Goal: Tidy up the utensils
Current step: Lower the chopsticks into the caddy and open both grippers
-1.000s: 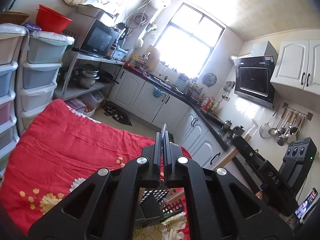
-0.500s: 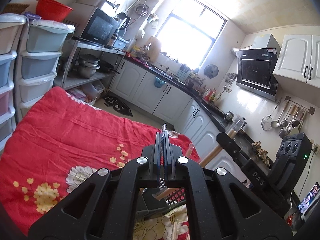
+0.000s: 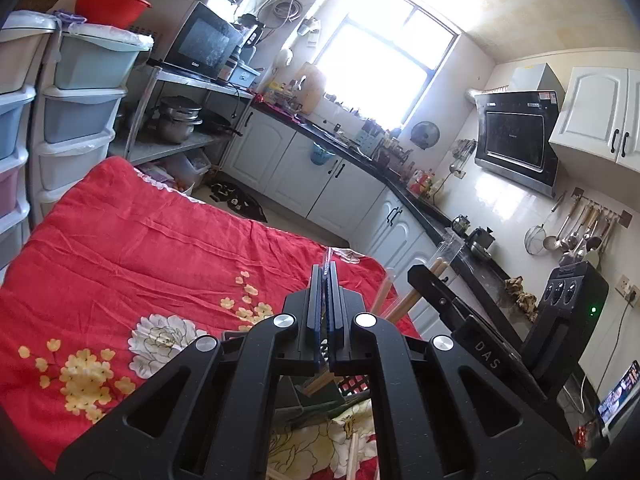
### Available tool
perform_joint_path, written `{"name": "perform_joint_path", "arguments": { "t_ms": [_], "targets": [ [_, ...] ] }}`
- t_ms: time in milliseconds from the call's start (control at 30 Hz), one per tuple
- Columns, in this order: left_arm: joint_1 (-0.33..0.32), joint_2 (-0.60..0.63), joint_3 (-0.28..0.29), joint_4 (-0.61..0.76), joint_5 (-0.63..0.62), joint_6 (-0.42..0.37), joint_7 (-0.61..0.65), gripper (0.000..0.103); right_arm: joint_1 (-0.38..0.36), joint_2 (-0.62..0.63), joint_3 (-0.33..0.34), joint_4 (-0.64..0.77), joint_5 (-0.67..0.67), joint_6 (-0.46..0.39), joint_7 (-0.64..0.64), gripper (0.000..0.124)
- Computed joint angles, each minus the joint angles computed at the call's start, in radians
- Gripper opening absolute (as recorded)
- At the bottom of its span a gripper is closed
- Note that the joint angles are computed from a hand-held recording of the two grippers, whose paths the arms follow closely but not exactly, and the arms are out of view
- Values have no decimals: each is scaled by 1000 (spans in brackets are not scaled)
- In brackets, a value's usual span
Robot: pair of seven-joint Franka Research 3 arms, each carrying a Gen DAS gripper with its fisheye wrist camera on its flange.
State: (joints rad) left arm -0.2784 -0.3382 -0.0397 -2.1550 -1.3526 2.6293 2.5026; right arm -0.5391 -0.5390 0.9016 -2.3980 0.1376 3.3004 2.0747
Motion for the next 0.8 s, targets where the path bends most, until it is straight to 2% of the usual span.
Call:
{"name": "perform_joint_path", "arguments": {
  "t_ms": [200, 267, 300, 333, 500, 567, 633, 667, 800],
  "targets": [
    [1, 0, -3, -8, 9, 10, -6, 0, 0, 6, 5, -7, -8, -16, 11, 7],
    [1, 1, -3, -10, 15, 12, -13, 0, 11, 6, -4, -13, -10, -24, 19, 16],
    [1, 2, -3, -11, 17, 13, -16, 0, 15, 6, -9, -19, -11, -23, 26, 27],
    [1, 3, -2, -11, 19, 13, -19, 0, 21, 2, -15, -26, -11, -18, 32, 31],
    [3, 0, -3, -20, 23, 31, -25, 2, 62, -14, -52, -55, -11, -27, 43, 34],
    [5, 0, -4, -22, 34, 42, -36, 12, 86, -20, -74, -67, -12, -34, 45, 36],
    [2, -5, -3, -28, 37, 59, -39, 28, 100, -30, -88, -78, -16, -42, 49, 38],
    [-2, -8, 0, -32, 30, 66, -33, 31, 114, -33, -101, -83, -20, -50, 48, 39],
    [-10, -24, 1, -49, 26, 108, -25, 52, 159, -46, -144, -103, -37, -77, 57, 43]
  ]
}}
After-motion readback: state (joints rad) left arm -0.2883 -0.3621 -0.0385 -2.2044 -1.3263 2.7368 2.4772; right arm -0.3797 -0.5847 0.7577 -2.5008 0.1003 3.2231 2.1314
